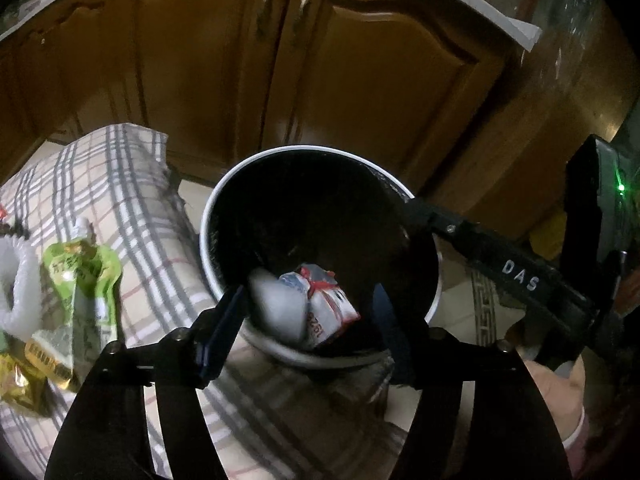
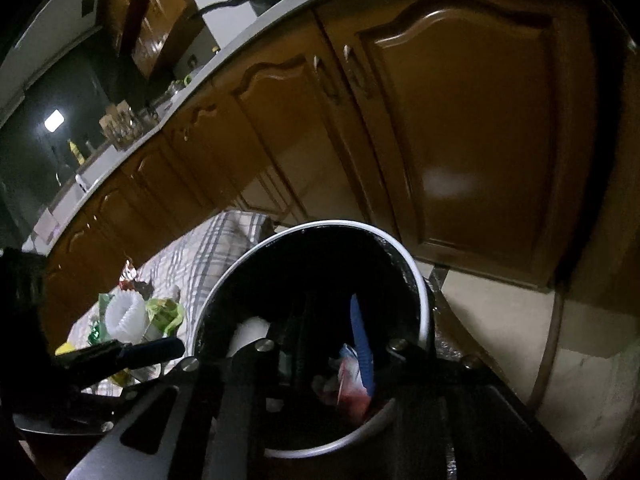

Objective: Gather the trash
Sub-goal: 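Carry the foam block and carton over the black bin and release both, then grasp the yellow snack bag with the left tool while the right tool grasps the green spouted pouch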

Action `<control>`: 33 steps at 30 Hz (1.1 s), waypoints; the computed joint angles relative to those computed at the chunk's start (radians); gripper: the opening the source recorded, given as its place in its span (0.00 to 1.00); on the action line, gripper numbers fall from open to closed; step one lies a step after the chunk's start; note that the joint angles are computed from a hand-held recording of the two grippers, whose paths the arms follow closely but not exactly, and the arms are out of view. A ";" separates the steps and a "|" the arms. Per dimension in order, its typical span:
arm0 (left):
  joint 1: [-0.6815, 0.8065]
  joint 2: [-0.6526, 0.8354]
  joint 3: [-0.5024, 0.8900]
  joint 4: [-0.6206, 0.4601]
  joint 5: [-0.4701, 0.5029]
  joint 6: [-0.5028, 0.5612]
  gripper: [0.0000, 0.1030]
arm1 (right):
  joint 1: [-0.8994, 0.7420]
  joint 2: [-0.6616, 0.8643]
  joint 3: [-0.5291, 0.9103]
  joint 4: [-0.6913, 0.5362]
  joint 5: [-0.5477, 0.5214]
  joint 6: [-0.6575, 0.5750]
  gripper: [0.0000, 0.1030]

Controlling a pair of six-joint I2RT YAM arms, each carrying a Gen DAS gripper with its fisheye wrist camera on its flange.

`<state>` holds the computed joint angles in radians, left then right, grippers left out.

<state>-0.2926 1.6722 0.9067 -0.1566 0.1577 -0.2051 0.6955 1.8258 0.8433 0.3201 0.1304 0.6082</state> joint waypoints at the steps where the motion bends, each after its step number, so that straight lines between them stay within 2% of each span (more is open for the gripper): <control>1: 0.006 -0.017 -0.022 0.007 0.001 -0.004 0.66 | 0.001 -0.005 -0.009 0.009 0.004 0.004 0.26; 7: 0.051 -0.168 -0.192 0.071 0.005 -0.035 0.66 | 0.038 -0.044 -0.074 0.064 0.020 0.049 0.50; 9: 0.073 -0.231 -0.255 0.085 0.004 -0.044 0.66 | 0.072 -0.054 -0.092 0.085 0.034 0.065 0.67; 11: 0.103 -0.293 -0.314 0.095 -0.004 -0.047 0.66 | 0.109 -0.064 -0.111 0.106 0.053 0.079 0.72; 15: 0.189 -0.421 -0.419 0.082 -0.002 -0.031 0.66 | 0.182 -0.059 -0.107 0.119 0.067 0.096 0.75; 22: 0.427 -0.608 -0.541 0.002 0.073 0.062 0.66 | 0.281 0.009 -0.026 0.104 0.055 0.120 0.77; 27: 0.579 -0.675 -0.585 -0.046 0.129 0.131 0.66 | 0.329 0.065 0.048 0.071 0.055 0.116 0.78; 33: 0.764 -0.666 -0.593 -0.067 0.221 0.216 0.66 | 0.359 0.127 0.140 0.031 0.009 0.127 0.78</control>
